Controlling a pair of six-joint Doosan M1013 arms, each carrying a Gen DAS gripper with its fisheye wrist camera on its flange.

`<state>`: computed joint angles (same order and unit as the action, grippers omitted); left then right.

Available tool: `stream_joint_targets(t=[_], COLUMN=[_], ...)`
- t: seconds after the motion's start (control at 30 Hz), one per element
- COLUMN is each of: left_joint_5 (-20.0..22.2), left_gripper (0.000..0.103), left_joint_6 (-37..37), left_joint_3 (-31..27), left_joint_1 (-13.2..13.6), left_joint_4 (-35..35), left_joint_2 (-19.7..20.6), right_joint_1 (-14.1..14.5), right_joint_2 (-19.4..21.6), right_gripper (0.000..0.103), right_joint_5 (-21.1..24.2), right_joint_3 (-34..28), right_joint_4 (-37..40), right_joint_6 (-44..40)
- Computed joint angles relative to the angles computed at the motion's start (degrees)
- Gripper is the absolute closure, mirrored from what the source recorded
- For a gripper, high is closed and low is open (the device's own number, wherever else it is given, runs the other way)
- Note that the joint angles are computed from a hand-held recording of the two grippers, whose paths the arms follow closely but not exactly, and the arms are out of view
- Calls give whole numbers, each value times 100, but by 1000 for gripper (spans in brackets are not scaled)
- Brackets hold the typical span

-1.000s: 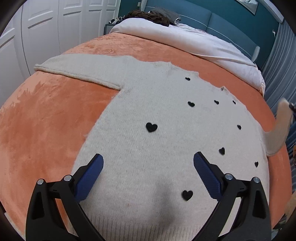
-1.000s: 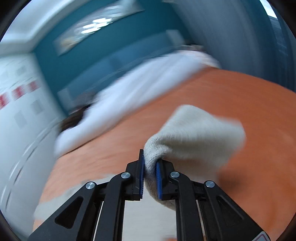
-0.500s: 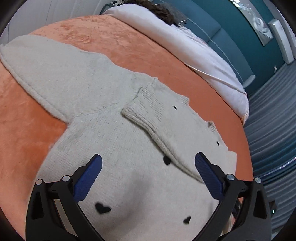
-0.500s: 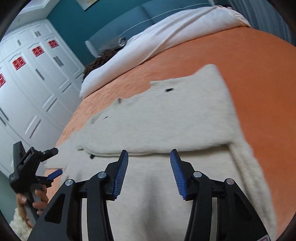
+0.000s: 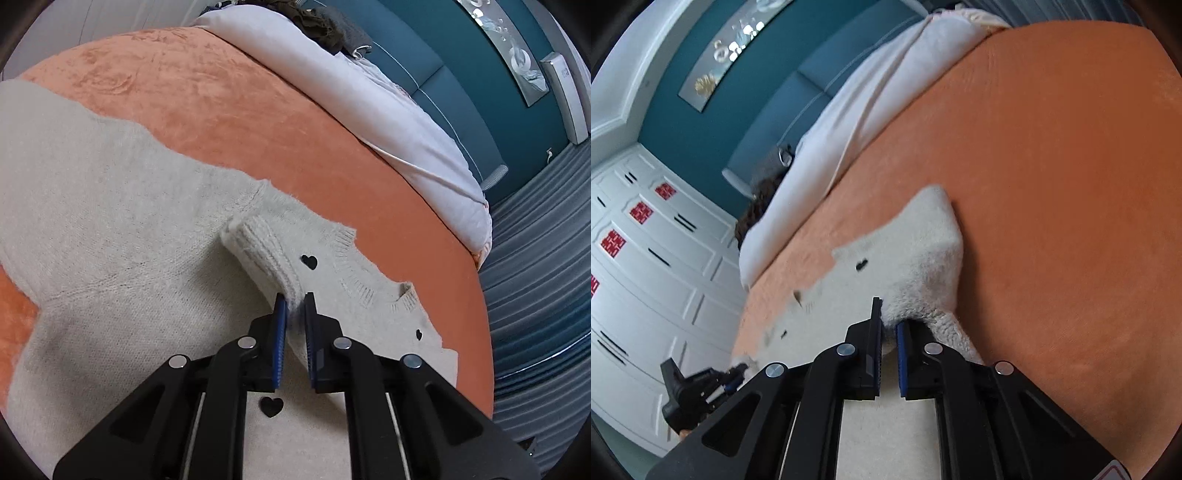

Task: Fold small clothes
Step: 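Grasp the other sleeve cuff with the left tool and fold it across the body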

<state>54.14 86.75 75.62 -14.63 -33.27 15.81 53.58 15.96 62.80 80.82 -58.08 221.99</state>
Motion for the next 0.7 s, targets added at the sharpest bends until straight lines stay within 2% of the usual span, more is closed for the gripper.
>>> stream_joint_targets(t=[0.07, 0.13, 0.17, 0.27, 0.37, 0.43, 0.5, 0.53, 0.6, 0.67, 0.7], left_joint_5=[187, 357, 190, 13, 13, 1, -51, -84, -140, -171, -175], left_gripper=[94, 94, 94, 94, 94, 93, 93, 93, 93, 92, 92], left_joint_6=[86, -183, -139, 9, 52, 63, 86, 89, 139, 195, 237], left_joint_3=[69, 177, 359, 526, 517, 491, 502, 521, 585, 617, 628], left_joint_1=[-19, -64, -25, 48, 33, 8, -12, -17, -2, 12, 25], left_joint_4=[86, 357, 147, -213, -173, -80, -29, -31, -70, -129, -171], left_joint_2=[41, 90, 32, -36, -34, -25, -33, -42, -69, -79, -80], right_joint_1=[-74, -265, -242, -142, 3, 178, 211, 196, 50, -263, -407], right_joint_2=[-3, -8, -9, 70, 123, 309, 441, 442, 372, 474, 547], right_gripper=[97, 99, 98, 97, 95, 89, 89, 89, 89, 89, 97], right_joint_5=[219, -268, -226, 189, 711, 1588, 1904, 1853, 1385, 1125, 1127], right_joint_3=[65, 260, 223, -163, -401, -758, -1000, -1011, -894, -888, -899], right_joint_4=[576, 1357, 1298, 1172, 1146, 964, 733, 633, 781, 1603, 2114], right_joint_6=[-313, -589, -635, -1072, -1068, -1151, -1457, -1553, -1832, -2519, -2839])
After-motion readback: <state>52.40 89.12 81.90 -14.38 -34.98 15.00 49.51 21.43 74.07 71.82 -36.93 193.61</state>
